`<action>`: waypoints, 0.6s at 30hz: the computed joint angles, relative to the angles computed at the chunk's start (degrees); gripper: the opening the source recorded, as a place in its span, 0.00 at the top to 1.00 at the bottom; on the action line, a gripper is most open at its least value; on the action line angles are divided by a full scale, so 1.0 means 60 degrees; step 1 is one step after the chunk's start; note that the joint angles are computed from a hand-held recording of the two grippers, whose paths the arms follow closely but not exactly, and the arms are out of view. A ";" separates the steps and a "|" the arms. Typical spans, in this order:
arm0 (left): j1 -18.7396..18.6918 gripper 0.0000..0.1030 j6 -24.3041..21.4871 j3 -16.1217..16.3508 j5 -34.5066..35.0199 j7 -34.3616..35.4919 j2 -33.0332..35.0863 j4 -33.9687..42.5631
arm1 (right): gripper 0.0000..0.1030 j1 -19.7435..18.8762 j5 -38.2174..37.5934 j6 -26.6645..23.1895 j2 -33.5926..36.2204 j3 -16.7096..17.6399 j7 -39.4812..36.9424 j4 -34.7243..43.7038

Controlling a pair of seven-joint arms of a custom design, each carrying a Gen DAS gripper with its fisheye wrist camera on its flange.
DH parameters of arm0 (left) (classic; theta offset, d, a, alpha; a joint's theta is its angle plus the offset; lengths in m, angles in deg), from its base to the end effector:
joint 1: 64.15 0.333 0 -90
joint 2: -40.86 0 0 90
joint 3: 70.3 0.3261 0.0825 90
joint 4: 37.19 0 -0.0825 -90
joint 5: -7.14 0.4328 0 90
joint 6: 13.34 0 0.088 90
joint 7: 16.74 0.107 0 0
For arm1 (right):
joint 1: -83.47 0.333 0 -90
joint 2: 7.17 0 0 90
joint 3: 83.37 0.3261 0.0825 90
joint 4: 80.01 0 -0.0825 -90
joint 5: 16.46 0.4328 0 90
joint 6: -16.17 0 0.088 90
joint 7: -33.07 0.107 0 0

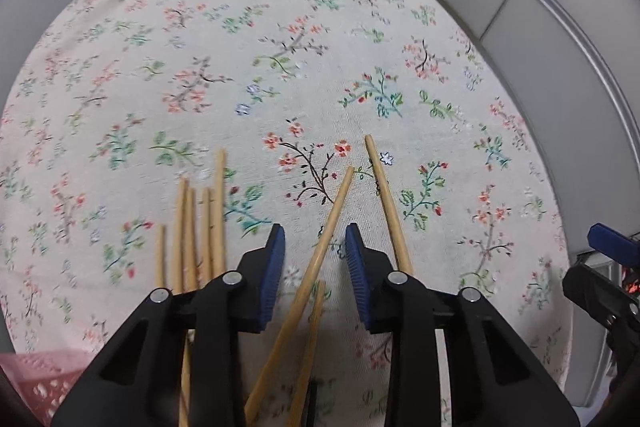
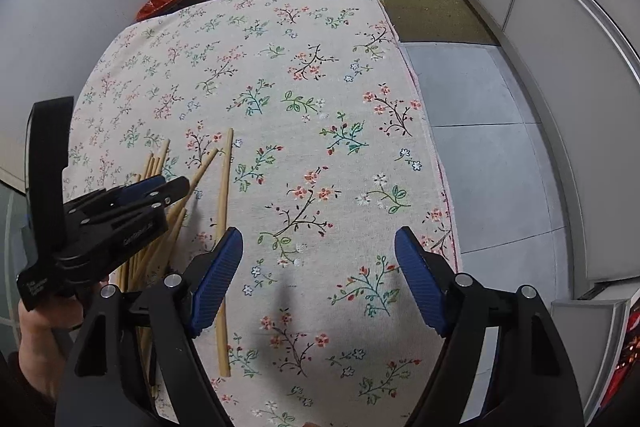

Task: Organize utensils
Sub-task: 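Grasp a wooden chopstick from the pile with the left tool while the right tool grasps a lone chopstick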

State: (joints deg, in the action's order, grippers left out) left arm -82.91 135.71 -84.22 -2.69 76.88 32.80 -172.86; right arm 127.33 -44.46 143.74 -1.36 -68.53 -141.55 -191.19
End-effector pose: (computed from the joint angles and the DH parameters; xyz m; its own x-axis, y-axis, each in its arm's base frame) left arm 0.4645 -0.2950 0.3988 -0.4968 -0.8643 0.0788 -0.8220 0.4395 -0.3622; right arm 0.3510 0.5421 0.4421 -0.3338 -0.9277 -0.1671 -0.8455 0.3731 -0.3820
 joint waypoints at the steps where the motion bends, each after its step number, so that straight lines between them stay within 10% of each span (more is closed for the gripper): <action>1: 0.0040 0.76 0.0084 -0.0038 0.0170 -0.0166 0.0112 0.0025 | 0.27 -0.0021 0.0036 0.0056 0.0045 -0.0011 -0.0061 0.0001; 3: 0.0067 0.91 0.0248 -0.0062 0.0348 -0.0301 0.0154 0.0036 | 0.27 -0.0036 0.0073 0.0087 0.0104 -0.0033 -0.0111 0.0013; 18: -0.0097 0.95 -0.0179 0.0401 -0.0292 0.0123 -0.2430 -0.1204 | 0.49 0.0013 0.0306 0.1268 0.1353 -0.0433 -0.0741 0.0881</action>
State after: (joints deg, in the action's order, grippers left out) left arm -83.49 134.64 -81.81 -4.44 77.61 18.22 -180.09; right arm 127.41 -42.63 151.35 6.76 -71.13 -145.99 -185.90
